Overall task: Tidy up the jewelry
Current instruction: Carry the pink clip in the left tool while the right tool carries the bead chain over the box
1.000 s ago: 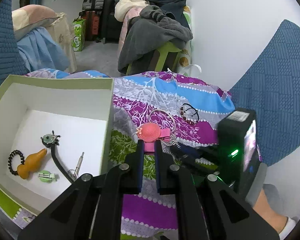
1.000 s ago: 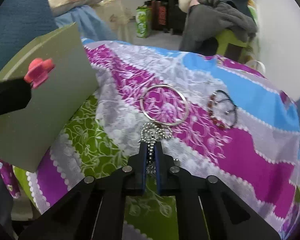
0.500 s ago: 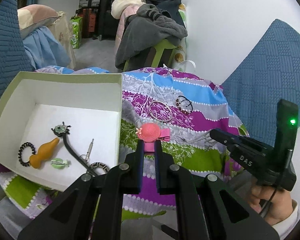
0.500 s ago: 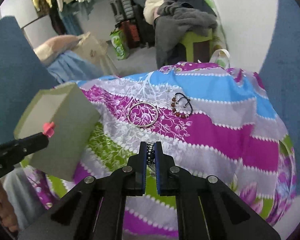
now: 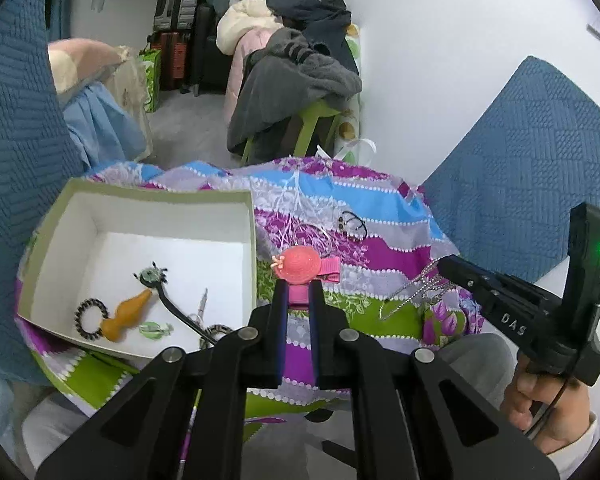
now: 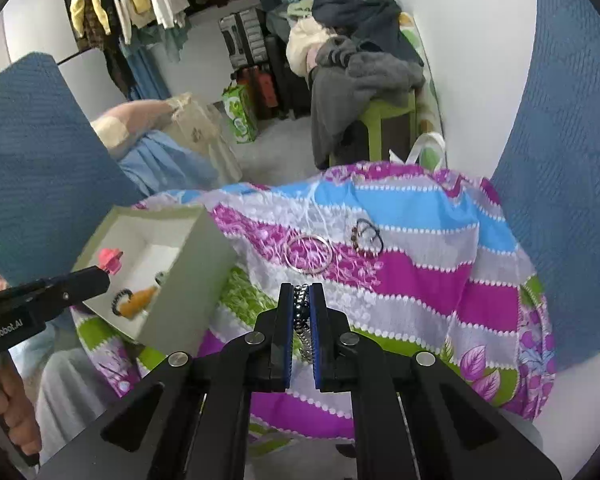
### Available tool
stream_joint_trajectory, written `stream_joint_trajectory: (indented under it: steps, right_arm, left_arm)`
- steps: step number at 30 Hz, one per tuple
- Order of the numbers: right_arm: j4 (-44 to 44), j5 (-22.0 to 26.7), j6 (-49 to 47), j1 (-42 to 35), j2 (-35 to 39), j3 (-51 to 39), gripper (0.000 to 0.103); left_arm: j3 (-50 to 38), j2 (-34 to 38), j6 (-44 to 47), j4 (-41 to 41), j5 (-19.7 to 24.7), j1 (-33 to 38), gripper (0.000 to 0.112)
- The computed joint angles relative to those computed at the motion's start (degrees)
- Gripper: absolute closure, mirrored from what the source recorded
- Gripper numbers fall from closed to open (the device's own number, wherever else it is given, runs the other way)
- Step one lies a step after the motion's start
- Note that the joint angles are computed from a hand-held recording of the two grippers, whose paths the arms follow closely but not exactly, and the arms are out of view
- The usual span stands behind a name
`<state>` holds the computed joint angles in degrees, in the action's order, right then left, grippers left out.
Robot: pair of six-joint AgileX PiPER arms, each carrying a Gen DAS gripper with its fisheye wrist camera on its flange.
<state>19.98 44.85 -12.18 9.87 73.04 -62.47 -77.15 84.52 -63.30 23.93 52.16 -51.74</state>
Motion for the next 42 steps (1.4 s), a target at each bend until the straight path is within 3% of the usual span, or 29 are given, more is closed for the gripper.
stream_joint_trajectory:
  steps: [14, 27, 33, 42]
  right_arm:
    - [-10.3, 9.9, 15.4, 11.2, 4.6, -24.6, 0.098]
    - [-17.4, 16.3, 24.8, 27.2, 19.1, -50.1, 0.098]
    - [-20.6, 14.0, 28.7, 31.8, 22.6, -49.7, 0.097]
    - [-27.0, 8.3, 37.5, 35.7, 24.1, -41.7, 0.097]
  left_arm:
    - [-11.8, -3.3, 13.9, -4.5, 10.2, 5.9, 0.103]
    - [-12.2, -10.5, 26.0, -11.0, 13.8, 19.3, 0.103]
    - [-7.3, -13.7, 32.5, -16.3, 11.6, 27.5, 0.103]
    - [3.8, -15.1, 44.1, -26.9, 4.1, 37.6, 0.103]
